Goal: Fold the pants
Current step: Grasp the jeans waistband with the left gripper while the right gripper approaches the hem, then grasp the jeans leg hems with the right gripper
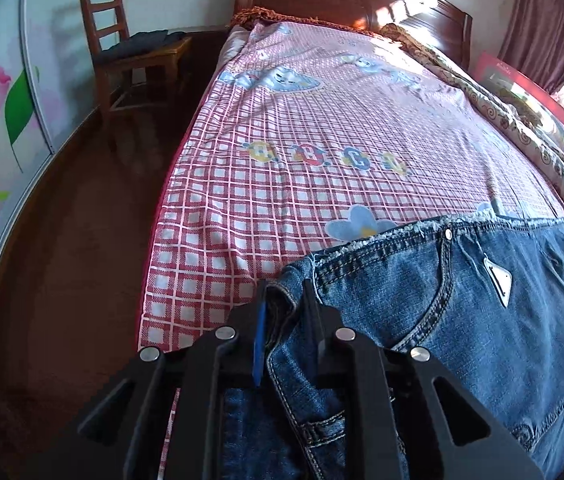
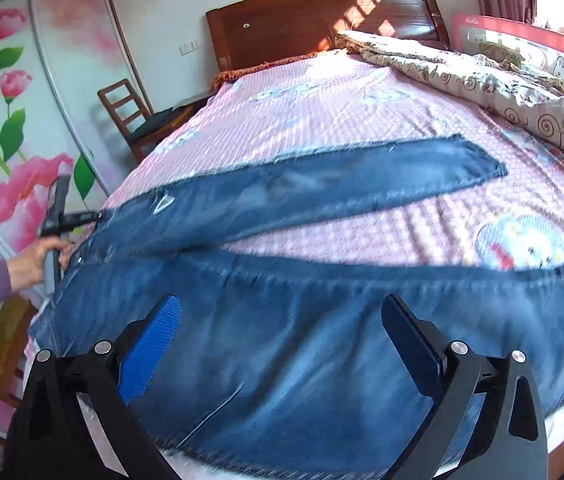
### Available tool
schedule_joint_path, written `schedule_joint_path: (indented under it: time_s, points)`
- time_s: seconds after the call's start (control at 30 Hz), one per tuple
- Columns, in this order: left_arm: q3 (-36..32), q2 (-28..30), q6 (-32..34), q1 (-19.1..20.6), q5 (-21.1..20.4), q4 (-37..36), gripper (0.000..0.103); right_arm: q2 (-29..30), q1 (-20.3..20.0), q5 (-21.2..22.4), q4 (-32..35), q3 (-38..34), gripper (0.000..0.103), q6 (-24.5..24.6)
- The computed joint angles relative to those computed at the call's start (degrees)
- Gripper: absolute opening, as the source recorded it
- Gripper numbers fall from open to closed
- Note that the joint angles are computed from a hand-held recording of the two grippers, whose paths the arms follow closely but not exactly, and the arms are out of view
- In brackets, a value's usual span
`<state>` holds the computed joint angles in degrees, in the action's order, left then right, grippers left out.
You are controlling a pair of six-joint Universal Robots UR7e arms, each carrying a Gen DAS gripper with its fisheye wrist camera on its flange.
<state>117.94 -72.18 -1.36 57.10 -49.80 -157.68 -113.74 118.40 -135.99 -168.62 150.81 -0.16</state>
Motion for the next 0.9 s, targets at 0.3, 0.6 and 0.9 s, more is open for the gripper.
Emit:
schedule_joint_path:
  time_s: [0.3,0.6,0.9]
  points:
    - [0.4,0.3,-0.3,-0.4,1.8,-0.2,0.019,10.1,-32.1,9.4,14.3,-32.5,0.1,-14.5]
    - [0.4,0.6,-0.7,-0.4,2.4,-0.2,0.024,24.5,-38.2,8.2,21.8,-49.1,0.083,-10.1]
    - [0.7,0.6,-0.9,-0.5,2.3,-0.6,0.024,30.3,-40.4,5.4,19.3,-51.4,0.082,-12.3]
